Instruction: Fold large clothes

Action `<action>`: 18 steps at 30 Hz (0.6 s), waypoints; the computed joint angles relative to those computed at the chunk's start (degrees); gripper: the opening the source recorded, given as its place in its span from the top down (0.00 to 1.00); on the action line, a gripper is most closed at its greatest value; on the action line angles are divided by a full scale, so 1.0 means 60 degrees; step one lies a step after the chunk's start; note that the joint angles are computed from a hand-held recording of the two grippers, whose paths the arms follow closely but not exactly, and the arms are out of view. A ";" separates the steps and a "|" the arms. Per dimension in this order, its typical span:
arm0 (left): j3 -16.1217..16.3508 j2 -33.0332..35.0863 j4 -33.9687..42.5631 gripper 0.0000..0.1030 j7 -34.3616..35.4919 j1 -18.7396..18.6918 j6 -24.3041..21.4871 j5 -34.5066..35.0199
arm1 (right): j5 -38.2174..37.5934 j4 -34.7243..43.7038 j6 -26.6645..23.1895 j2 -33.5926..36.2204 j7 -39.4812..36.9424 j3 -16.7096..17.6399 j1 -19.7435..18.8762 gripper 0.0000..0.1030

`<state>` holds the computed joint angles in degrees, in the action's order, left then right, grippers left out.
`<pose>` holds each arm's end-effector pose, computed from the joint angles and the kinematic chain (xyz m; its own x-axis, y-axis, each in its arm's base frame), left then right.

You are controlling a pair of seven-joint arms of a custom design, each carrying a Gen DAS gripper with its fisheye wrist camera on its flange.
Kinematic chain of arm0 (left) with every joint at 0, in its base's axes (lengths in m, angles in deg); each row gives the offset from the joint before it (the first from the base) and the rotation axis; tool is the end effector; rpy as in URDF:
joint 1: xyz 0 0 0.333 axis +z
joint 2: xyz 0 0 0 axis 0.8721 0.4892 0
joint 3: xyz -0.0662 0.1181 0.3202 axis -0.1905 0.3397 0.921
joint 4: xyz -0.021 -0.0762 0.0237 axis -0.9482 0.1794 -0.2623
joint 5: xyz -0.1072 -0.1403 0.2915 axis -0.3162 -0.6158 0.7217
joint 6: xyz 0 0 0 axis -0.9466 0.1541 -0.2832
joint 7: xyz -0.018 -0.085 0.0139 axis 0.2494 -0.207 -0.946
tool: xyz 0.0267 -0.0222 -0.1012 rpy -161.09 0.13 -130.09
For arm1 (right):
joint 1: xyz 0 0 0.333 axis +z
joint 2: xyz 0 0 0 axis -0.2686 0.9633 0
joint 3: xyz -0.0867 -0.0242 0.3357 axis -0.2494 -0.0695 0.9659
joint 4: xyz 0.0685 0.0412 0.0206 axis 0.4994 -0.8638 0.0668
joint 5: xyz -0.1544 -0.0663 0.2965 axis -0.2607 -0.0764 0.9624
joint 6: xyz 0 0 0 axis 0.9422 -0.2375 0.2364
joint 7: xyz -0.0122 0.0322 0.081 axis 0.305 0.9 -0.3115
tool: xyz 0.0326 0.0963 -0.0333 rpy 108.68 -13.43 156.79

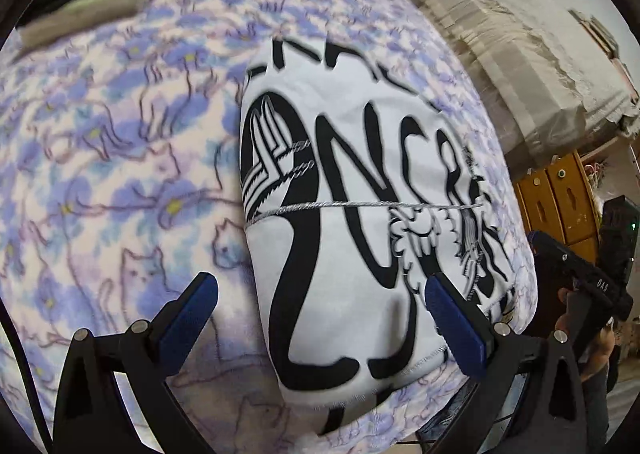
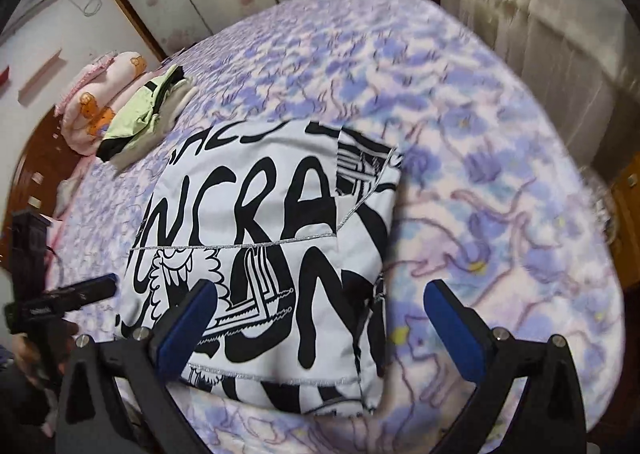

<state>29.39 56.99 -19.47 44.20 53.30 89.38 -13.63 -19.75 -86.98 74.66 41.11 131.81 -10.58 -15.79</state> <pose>0.6953 -0.2095 0.4779 0.0370 -0.9068 0.4200 -0.9245 -0.1907 -0.3300 0.6888 0.0416 0.5028 0.1944 -0.9343 -0.2988 -0.8767 -0.0289 -0.4801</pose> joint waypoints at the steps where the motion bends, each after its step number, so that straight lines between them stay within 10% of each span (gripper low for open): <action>1: -0.0056 0.0180 0.0183 0.01 0.0017 0.0039 -0.0161 -0.0077 | 0.0088 0.0379 -0.0356 0.0290 -0.0029 0.0059 -0.0109 0.00; 18: -0.0491 0.1979 0.2120 0.00 0.0307 0.0224 -0.0982 -0.0967 | 0.0856 0.4927 -0.4260 0.3716 -0.0092 0.0785 -0.0794 0.00</action>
<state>26.44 68.87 -6.75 46.04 54.65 83.49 -19.43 -14.61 -57.42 49.09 63.41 131.26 -5.87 -20.56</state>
